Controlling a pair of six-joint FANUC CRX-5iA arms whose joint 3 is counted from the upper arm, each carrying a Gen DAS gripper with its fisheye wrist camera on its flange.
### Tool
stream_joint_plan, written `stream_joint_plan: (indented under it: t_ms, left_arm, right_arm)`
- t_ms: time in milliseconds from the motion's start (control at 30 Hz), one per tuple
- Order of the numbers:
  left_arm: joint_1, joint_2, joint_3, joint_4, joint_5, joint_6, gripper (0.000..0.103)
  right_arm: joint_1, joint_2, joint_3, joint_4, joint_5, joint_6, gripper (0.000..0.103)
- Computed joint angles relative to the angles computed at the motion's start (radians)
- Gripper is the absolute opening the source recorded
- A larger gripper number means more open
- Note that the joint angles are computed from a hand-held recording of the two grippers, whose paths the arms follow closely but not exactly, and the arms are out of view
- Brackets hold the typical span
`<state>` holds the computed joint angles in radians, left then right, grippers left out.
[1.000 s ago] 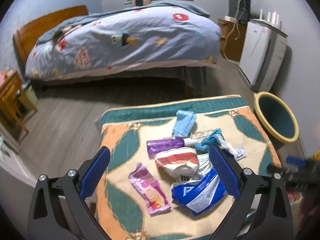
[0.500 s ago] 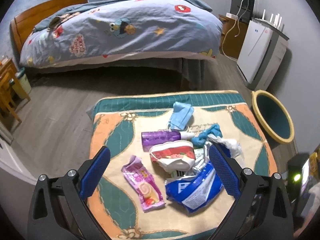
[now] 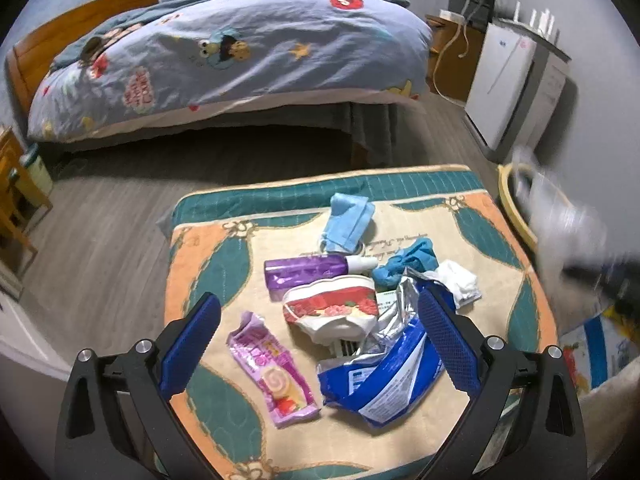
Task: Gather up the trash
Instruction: 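Lift the clear bag with the right tool while the left tool grasps white tissue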
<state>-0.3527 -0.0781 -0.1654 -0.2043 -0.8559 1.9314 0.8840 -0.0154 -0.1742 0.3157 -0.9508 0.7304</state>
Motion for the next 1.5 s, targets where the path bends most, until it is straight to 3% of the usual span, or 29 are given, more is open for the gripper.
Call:
stream_joint_plan:
  t_ms: [133, 333, 500, 733, 800, 933, 1033, 1133, 1167, 1333, 1500]
  left_arm:
    - [-0.019, 0.037, 0.019, 0.0, -0.002, -0.032, 0.098]
    - [-0.061, 0.1, 0.052, 0.041, 0.048, -0.135, 0.098]
    - [-0.114, 0.196, 0.124, 0.066, 0.067, -0.241, 0.098]
    - [-0.139, 0.32, 0.184, 0.132, 0.089, -0.307, 0.093]
    - [-0.141, 0.35, 0.19, 0.172, 0.087, -0.354, 0.078]
    - [-0.164, 0.413, 0.258, 0.133, 0.017, -0.374, 0.069]
    - [-0.153, 0.436, 0.273, 0.157, -0.005, -0.377, 0.055]
    - [-0.139, 0.439, 0.267, 0.185, -0.007, -0.389, 0.03]
    - [-0.136, 0.437, 0.265, 0.193, -0.007, -0.394, 0.013]
    - [-0.128, 0.407, 0.237, 0.212, 0.023, -0.402, 0.009]
    - [-0.121, 0.346, 0.189, 0.237, 0.101, -0.395, 0.009]
  right_arm:
    - [-0.046, 0.014, 0.01, 0.043, 0.022, 0.02, 0.014]
    - [-0.135, 0.001, 0.012, -0.141, 0.104, 0.025, 0.014]
    - [-0.153, 0.001, 0.009, -0.139, 0.121, 0.024, 0.014]
    - [-0.207, 0.013, 0.019, -0.194, 0.122, 0.061, 0.014]
    - [-0.227, 0.014, 0.022, -0.224, 0.121, 0.07, 0.014]
    - [-0.267, 0.021, 0.035, -0.293, 0.119, 0.097, 0.014]
    - [-0.28, 0.025, 0.043, -0.313, 0.122, 0.111, 0.014]
    - [-0.282, 0.024, 0.045, -0.323, 0.124, 0.128, 0.014]
    - [-0.284, 0.025, 0.047, -0.327, 0.123, 0.132, 0.014]
    - [-0.289, 0.019, 0.05, -0.35, 0.13, 0.146, 0.014]
    - [-0.289, 0.001, 0.036, -0.333, 0.15, 0.133, 0.014]
